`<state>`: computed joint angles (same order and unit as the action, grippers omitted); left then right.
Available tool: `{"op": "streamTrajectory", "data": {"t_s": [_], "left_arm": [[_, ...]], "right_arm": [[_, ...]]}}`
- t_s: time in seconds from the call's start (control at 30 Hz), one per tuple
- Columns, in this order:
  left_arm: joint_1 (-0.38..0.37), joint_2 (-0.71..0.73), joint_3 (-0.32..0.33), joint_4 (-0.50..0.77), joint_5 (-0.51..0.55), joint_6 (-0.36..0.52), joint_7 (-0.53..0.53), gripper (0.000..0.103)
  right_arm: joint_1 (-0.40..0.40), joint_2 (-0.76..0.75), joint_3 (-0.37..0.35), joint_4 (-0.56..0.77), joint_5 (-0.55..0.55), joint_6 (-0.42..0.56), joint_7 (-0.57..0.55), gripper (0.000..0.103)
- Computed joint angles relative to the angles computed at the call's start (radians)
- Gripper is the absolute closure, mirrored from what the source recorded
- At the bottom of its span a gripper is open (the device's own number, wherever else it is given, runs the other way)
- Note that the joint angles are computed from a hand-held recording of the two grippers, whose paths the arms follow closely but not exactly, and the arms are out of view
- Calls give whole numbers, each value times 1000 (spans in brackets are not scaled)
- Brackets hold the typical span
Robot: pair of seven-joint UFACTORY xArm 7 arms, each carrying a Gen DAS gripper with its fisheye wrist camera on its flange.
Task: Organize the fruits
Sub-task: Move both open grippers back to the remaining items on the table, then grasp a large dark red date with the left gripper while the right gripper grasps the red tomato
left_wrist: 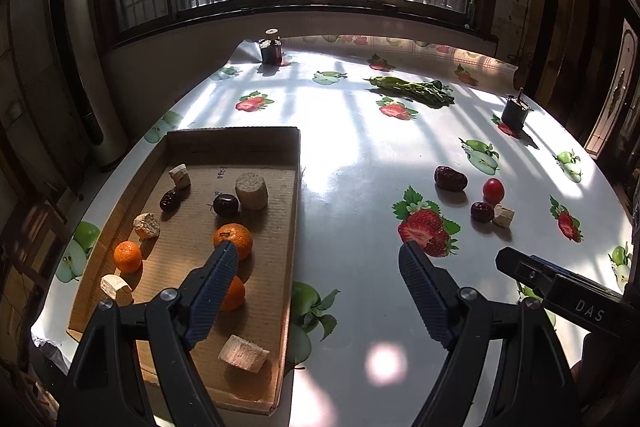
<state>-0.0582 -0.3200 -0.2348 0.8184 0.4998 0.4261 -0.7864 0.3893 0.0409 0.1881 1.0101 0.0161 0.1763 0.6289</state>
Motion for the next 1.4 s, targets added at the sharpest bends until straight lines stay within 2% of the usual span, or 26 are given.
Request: {"op": "streamTrajectory", "data": {"t_s": [0.1, 0.2, 0.3, 0.47, 0.6, 0.7, 0.83, 0.87, 1.0, 1.17, 1.4], "left_arm": [[-17, 20, 22, 6, -40, -2, 34, 21], [-20, 41, 27, 13, -54, -7, 40, 21], [-42, 79, 41, 29, -94, -10, 70, 21], [-101, 137, 69, 62, -200, -9, 165, 21], [-134, 177, 86, 112, -272, -1, 248, 21], [-154, 238, 107, 187, -369, 6, 331, 21], [-157, 356, 120, 314, -449, 42, 376, 21], [-157, 383, 122, 342, -469, 50, 387, 21], [-164, 511, 118, 473, -538, 96, 429, 21], [-196, 630, 113, 603, -534, 126, 455, 23], [-265, 767, 134, 765, -455, 146, 478, 25]], "right_arm": [[-9, -18, -9, 3, -13, 25, -3, 31], [-33, -50, -27, 12, -108, 76, 45, 31], [-67, -42, -40, 67, -197, 175, 70, 29], [-87, 62, -62, 199, -247, 258, 37, 29], [-78, 189, -76, 330, -233, 290, -28, 30], [-69, 267, -83, 403, -208, 286, -74, 34], [-38, 327, -102, 452, -217, 273, -115, 40], [-29, 336, -109, 458, -224, 273, -118, 44], [-5, 350, -129, 468, -256, 281, -137, 71], [-38, 313, -122, 417, -194, 238, -146, 71], [-100, 280, -104, 367, -88, 195, -156, 71]]}}
